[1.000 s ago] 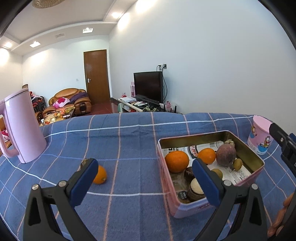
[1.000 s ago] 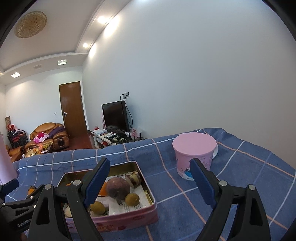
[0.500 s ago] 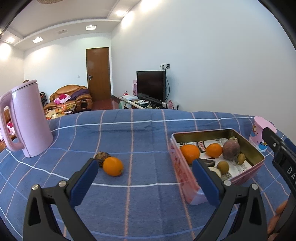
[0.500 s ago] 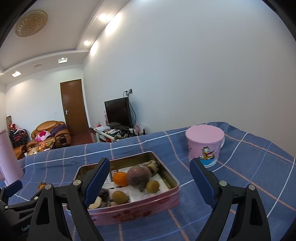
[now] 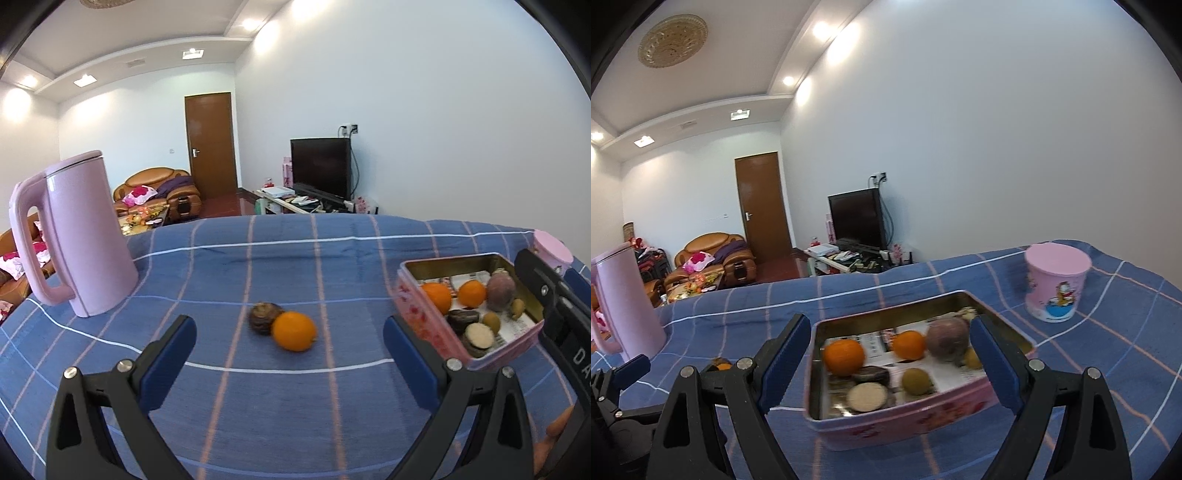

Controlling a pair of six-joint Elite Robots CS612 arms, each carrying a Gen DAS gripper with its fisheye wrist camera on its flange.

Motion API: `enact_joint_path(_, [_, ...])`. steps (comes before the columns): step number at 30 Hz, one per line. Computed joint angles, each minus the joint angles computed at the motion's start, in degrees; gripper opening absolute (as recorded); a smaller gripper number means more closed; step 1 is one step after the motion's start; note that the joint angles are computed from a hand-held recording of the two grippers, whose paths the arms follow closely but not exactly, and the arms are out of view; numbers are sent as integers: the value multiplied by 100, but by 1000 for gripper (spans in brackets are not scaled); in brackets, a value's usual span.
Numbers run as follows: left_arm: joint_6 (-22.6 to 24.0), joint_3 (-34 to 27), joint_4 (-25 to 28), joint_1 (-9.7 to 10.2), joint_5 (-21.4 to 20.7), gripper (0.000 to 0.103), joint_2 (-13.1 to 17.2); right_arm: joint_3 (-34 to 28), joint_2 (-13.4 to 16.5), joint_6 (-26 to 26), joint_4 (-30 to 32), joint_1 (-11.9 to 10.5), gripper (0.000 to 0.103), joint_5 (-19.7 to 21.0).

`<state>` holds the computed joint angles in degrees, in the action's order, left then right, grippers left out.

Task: Organize fruits
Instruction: 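Move both open tools back toward the last orange and dark spiky fruit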

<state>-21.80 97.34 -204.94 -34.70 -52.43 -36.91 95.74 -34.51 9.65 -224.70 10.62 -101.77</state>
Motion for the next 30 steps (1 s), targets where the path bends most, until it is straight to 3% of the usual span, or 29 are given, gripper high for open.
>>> enact_joint_path(9, [-287, 70, 357, 271, -116, 103, -77, -255, 81, -42, 278, 189, 89, 135])
enact_joint_path(16, [-487, 19, 1097, 555, -72, 103, -149, -512, 162, -245, 578, 315, 89, 304])
enact_joint_path(21, [-918, 6, 1462, 766, -57, 103, -186, -756, 227, -524, 985, 397, 89, 528])
enact_joint_path(25, [-1275, 4, 1708, 862, -150, 103, -217, -998, 249, -764, 1684, 449, 89, 753])
enact_joint_path(30, [-1196, -13, 1763, 845, -20, 103, -212, -1345, 260, -1087, 2985, 451, 89, 1356])
